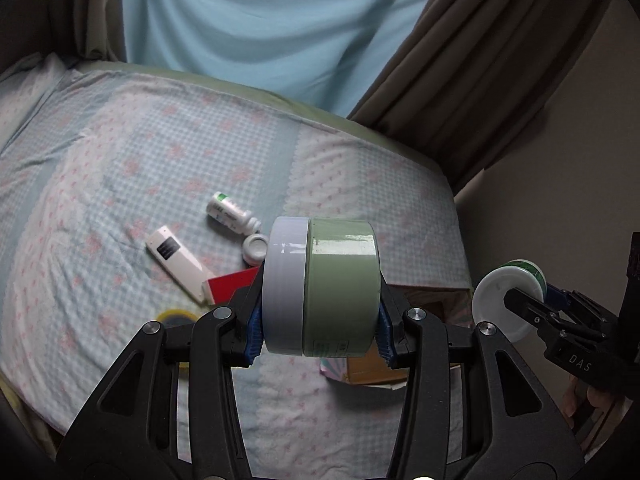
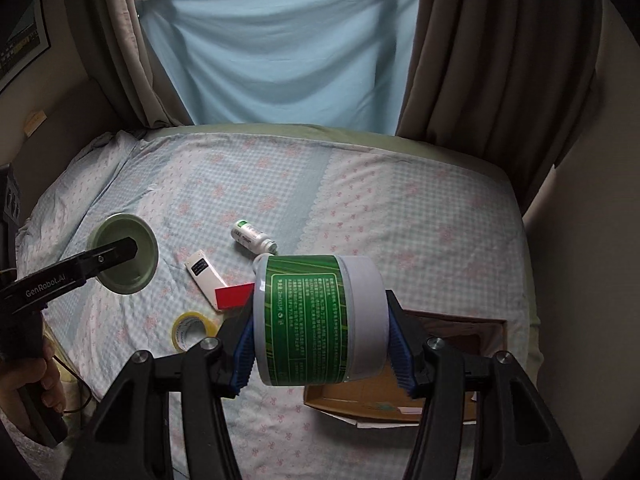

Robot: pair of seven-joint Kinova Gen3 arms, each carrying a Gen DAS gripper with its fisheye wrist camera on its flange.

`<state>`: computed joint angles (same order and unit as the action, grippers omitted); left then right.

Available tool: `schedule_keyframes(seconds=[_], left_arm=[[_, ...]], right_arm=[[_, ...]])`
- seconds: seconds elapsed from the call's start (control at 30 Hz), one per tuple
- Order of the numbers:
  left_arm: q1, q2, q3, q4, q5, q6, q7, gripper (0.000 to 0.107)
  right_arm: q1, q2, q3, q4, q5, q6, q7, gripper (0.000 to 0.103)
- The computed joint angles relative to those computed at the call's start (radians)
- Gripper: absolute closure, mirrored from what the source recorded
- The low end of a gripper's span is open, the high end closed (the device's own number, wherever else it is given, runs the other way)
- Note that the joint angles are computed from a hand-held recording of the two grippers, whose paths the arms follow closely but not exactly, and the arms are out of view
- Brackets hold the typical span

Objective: Organize rigid objects
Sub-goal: 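Carry both jars into the cardboard box with the left and right tools together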

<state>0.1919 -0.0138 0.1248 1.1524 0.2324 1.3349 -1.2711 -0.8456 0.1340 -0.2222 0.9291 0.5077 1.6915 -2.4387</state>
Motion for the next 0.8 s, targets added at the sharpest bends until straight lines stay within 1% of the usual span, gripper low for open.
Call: schedule_keyframes(seconds=[0.13,0.27,0.33,0.4,0.47,0.53,0.7,0.8], left_arm=[[0.117,0.068,0.089,-0.055,-0.087,-0.013,0.134,0.067],[0.25,0.157,0.123,-0.113,-0.164,-0.007,0.227,0.067],[0.312,0.205,0.123,-0.14,-0.194,-0.001,0.262,0.067],[0.358,0.251,0.117,-0.16,-0.203,0.006,0.283,0.067],[0.397,0.292,0.109,-0.174,-0.208,0.008,0.298,0.067],[0.441,0.34,0.099,-0.201,-0.228,0.027,0.308,0.067],[0.491,0.431,0.074,-0.212,-0.238,0.046,0.299,0.067],[0.501,0.488,0.062,-0.209,-0.237,0.049,0.281,0.067]], right_arm=[[0.075,-0.123,-0.005,0.141,-0.037,0.002,0.003,0.051],[0.182,-0.215,0.012,0.27,-0.113,-0.033,0.05,0.051],[0.229,-0.248,0.027,0.332,-0.147,-0.056,0.079,0.051],[0.277,-0.272,0.051,0.391,-0.188,-0.085,0.107,0.051],[0.324,-0.297,0.083,0.458,-0.241,-0.133,0.138,0.051],[0.363,-0.307,0.105,0.518,-0.277,-0.181,0.166,0.051],[0.445,-0.296,0.125,0.633,-0.337,-0.277,0.239,0.051],[0.487,-0.276,0.12,0.694,-0.368,-0.34,0.272,0.051]])
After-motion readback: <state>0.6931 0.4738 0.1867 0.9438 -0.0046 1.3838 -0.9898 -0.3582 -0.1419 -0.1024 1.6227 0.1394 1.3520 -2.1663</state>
